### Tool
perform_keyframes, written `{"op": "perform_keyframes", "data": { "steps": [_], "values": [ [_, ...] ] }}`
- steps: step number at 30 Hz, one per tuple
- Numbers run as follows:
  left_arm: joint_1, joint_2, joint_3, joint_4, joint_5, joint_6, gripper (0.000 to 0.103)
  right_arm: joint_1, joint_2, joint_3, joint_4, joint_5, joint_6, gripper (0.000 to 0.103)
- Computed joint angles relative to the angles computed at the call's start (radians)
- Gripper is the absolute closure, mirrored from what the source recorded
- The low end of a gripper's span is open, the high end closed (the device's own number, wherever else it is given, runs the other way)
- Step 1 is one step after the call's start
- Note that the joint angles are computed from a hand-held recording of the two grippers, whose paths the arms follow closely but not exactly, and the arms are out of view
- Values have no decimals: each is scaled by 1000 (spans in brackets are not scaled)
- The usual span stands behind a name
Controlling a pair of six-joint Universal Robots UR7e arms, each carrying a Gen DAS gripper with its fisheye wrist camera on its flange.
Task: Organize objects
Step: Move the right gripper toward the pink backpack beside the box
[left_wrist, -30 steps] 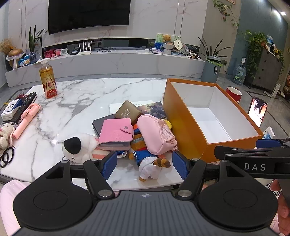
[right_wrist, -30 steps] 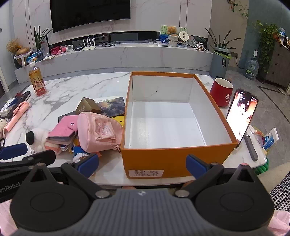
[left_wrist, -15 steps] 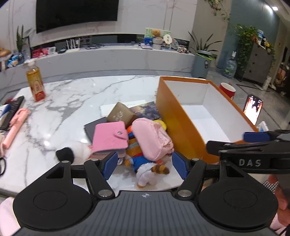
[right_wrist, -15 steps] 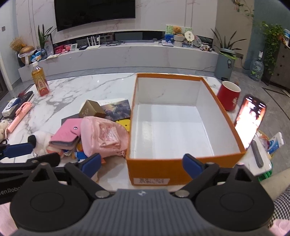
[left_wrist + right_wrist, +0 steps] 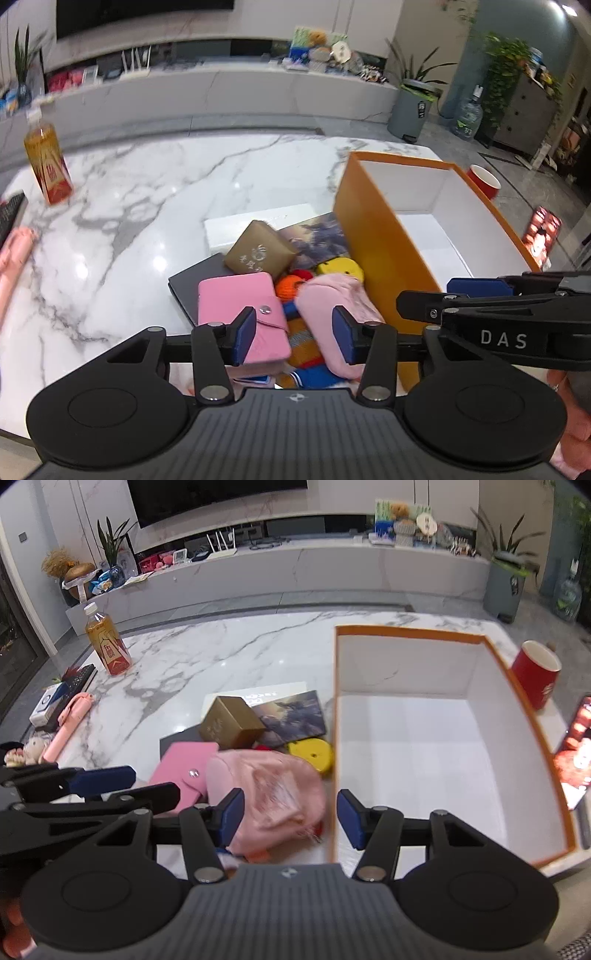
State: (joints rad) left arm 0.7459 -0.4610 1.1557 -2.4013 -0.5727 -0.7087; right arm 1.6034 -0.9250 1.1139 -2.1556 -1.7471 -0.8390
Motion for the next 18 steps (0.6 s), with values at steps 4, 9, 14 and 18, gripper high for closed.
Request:
{"op": "perform_keyframes", "data": {
  "steps": [4,9,14,18],
  "values": [
    [33,-12,-10,-12,-66,34,60,24,63,-64,30,-19,43,47],
    [70,11,-60,-51,-225,134,48,44,157,-197,134,-62,99,55],
    [90,54,-140,20,-265,134,49,53,210,-277,227,-83,138,55],
    [88,59,-142,29,-253,136,67,56,215,-278,234,-92,138,55]
  ]
}}
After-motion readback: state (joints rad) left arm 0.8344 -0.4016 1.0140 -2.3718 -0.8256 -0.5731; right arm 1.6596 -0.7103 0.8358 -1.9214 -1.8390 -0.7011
